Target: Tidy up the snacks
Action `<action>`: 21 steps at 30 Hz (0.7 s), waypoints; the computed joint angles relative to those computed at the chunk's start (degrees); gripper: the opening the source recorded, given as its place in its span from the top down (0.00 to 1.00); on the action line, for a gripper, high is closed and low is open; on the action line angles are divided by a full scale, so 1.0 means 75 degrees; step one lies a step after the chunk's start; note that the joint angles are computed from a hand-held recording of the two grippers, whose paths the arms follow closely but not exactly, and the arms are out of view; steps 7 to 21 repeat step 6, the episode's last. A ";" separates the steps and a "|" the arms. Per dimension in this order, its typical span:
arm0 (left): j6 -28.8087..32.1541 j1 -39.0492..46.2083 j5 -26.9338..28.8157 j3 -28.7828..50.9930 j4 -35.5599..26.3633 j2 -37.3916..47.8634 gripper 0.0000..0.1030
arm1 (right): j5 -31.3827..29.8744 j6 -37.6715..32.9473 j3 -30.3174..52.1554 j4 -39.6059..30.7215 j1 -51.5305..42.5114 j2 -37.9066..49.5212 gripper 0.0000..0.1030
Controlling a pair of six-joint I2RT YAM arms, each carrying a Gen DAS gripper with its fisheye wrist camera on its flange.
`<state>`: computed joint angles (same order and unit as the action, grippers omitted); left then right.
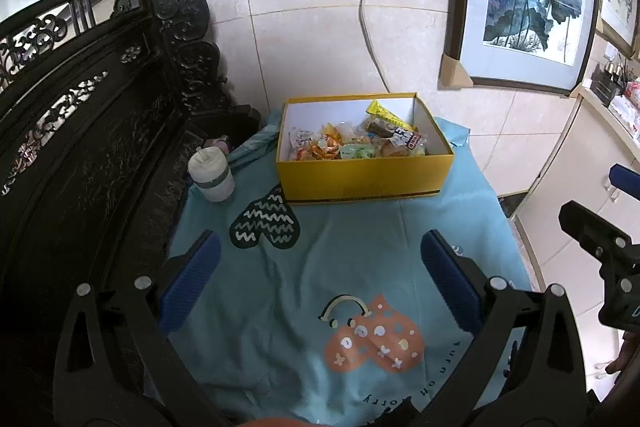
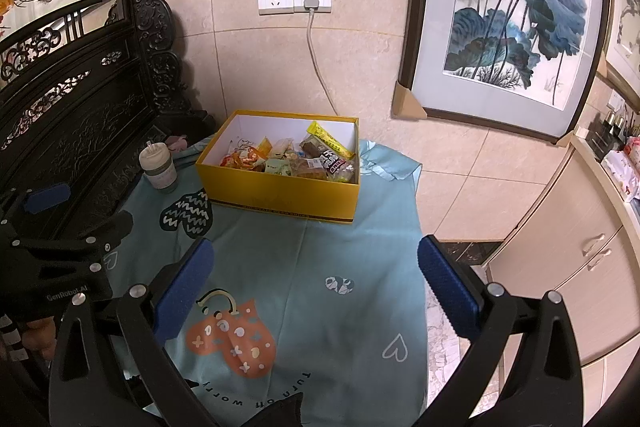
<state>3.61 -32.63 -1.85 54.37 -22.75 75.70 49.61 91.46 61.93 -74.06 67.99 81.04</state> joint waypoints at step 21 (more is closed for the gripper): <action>-0.0024 -0.0008 -0.0023 0.0118 -0.0102 0.0163 0.02 | -0.0011 0.0042 0.0030 -0.0027 0.0013 0.0035 0.01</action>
